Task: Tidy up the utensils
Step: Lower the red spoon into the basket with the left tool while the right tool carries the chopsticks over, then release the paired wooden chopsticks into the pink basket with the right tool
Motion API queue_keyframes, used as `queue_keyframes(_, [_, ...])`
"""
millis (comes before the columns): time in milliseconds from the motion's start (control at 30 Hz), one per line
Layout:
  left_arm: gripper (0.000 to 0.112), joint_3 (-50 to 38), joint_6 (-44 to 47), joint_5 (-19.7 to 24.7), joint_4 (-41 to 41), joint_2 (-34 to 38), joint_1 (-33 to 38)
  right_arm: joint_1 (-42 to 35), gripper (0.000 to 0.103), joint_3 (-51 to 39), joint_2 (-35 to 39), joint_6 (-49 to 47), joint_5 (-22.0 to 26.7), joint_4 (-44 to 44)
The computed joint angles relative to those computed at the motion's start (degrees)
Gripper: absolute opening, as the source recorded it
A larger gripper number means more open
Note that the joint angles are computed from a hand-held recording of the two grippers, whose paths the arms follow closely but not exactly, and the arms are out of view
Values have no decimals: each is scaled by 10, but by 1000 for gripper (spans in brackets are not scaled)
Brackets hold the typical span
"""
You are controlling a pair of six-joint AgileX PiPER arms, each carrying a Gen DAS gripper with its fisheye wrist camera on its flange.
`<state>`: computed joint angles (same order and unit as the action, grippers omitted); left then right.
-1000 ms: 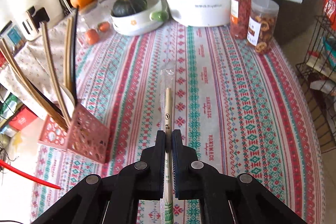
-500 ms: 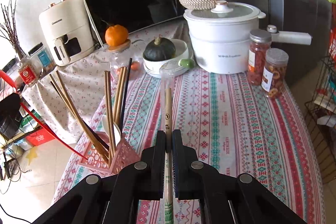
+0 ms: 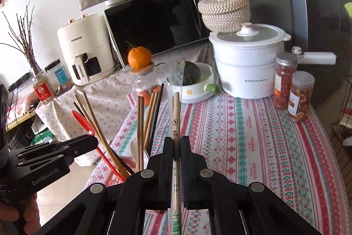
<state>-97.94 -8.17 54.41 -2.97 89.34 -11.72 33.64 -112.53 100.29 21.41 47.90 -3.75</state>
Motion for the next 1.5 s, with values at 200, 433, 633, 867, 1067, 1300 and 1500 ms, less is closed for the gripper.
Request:
queue_keyframes(200, [54,7,10,13,-14,-33,10,32,5,10,-10,48,-63,-53])
queue_keyframes(433, [54,-3,-9,94,-17,-42,65,71,5,-82,61,133,-76,-137])
queue_keyframes(633, [54,37,12,120,-6,-51,98,104,5,-95,109,291,-126,-290])
queue_keyframes(867, [54,60,43,129,-29,-55,137,151,5,-75,146,522,-133,-557])
queue_keyframes(1067, [54,65,50,132,-29,-55,144,166,5,-67,168,592,-124,-613])
queue_keyframes(1300, [54,65,48,130,-32,-53,151,173,6,-46,168,591,-129,-607])
queue_keyframes(1500, [54,62,47,126,-34,-57,142,167,30,-39,146,511,-137,-529])
